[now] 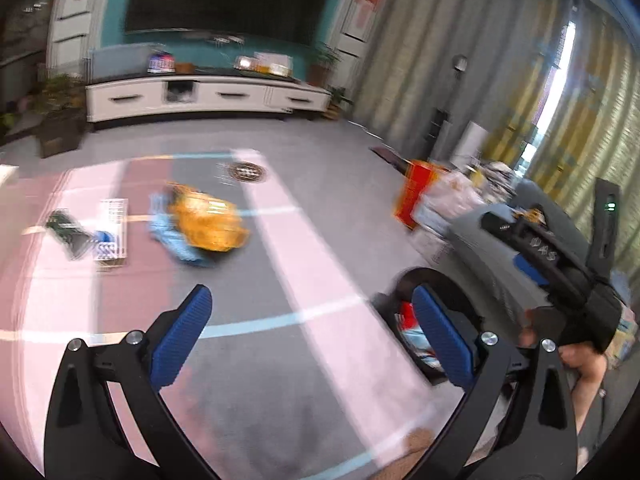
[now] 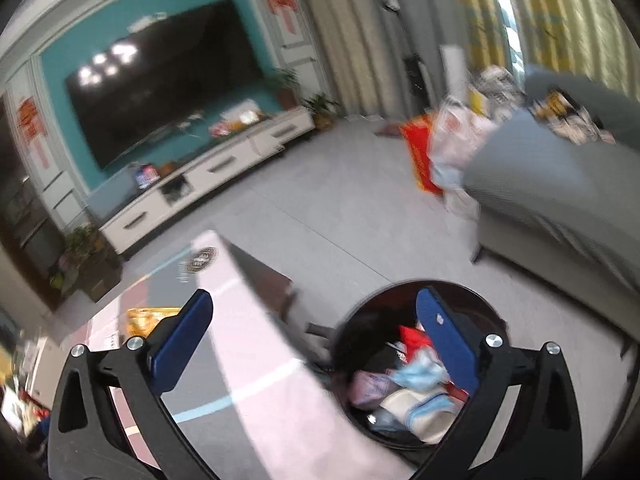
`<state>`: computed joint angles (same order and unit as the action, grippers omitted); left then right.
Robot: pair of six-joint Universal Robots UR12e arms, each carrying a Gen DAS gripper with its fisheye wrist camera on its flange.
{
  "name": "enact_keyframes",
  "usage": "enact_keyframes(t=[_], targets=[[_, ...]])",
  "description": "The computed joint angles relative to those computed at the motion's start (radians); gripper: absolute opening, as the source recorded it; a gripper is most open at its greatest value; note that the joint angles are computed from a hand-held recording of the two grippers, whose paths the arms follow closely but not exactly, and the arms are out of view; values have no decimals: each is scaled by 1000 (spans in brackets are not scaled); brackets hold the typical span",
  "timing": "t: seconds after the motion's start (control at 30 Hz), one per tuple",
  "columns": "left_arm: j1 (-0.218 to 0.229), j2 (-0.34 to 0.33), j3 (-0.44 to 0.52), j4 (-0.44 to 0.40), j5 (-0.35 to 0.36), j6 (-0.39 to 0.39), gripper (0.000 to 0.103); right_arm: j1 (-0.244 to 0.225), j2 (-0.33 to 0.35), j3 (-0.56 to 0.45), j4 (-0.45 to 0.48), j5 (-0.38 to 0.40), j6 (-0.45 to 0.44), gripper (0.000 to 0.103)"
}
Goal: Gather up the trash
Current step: 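Return both open tools to the mat above the remaining trash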
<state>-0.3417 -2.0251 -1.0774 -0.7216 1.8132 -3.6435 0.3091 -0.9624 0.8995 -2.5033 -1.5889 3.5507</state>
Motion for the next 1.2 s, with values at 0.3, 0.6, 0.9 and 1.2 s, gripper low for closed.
enact_keyframes(t=[0.3, 0.6, 0.9, 1.2], targets=[[53, 170, -247, 15, 174, -131, 100, 73, 51, -64, -61, 85, -146, 100], [92, 227, -353, 24, 179, -292, 100, 133, 95, -100, -23, 69, -302, 100], [94, 236, -363, 25, 177, -285, 100, 154, 113, -122, 41, -12, -362, 100], [100, 242, -370, 18, 157, -313, 100, 151, 109, -111, 40, -15, -350, 100]])
